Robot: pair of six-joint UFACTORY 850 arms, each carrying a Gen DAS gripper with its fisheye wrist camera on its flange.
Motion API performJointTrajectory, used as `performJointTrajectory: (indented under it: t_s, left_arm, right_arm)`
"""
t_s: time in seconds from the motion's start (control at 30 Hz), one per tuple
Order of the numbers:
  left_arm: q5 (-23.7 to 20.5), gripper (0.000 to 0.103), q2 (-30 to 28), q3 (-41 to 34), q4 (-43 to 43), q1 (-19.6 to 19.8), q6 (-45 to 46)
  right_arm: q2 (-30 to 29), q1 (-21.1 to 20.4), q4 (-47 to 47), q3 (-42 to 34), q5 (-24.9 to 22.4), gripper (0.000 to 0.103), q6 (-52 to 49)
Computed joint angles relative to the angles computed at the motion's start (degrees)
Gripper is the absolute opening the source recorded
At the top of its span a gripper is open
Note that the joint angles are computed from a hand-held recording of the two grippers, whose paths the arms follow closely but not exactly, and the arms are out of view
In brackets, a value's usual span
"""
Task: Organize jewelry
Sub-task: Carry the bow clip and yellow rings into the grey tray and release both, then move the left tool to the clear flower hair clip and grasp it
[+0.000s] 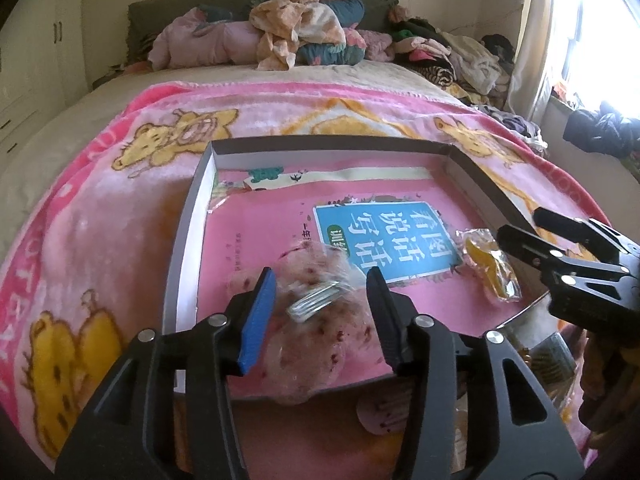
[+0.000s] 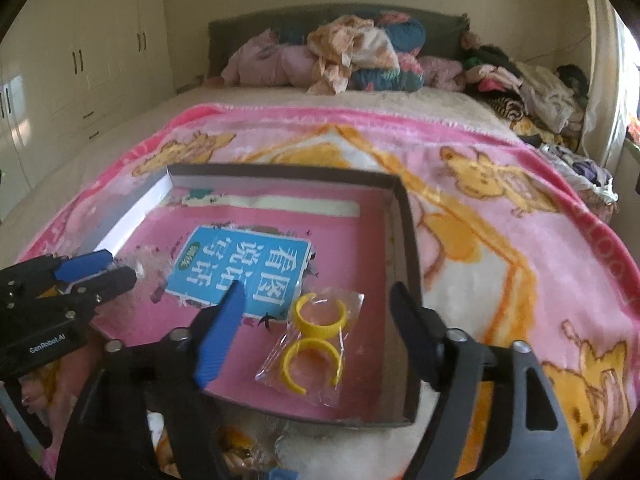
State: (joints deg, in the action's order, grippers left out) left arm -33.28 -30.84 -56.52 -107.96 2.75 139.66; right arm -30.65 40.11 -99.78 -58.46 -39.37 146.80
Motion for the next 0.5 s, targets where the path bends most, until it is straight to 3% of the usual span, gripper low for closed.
performJointTrajectory:
  t_s: [0.1, 0.17, 0.4, 0.5]
  left_arm:
    - [-0.9, 0.06, 0.97, 1.13, -2.01, 0.56, 1.37]
    - [-1.46, 0.063, 1.85, 2.16, -3.75, 1.01, 2.64]
    - [-4.05, 0.091, 5.97, 6.44, -9.3, 2.61, 8.57]
    - [-5.52, 0.091, 7.78, 8.36, -10.61, 3.46, 10.32]
  right_arm:
    - [1.4, 1.01, -0.49, 1.39, -2.25, 0.085, 1.74]
    - [2.49, 1.72, -1.1, 2.54, -3.62, 0.089, 3.43]
    - [5.5, 5.17, -0.46, 5.37, -9.3, 0.095, 4.49]
    - [6.41, 6.66, -0.01, 6.31, -11.23, 0.095, 4.48]
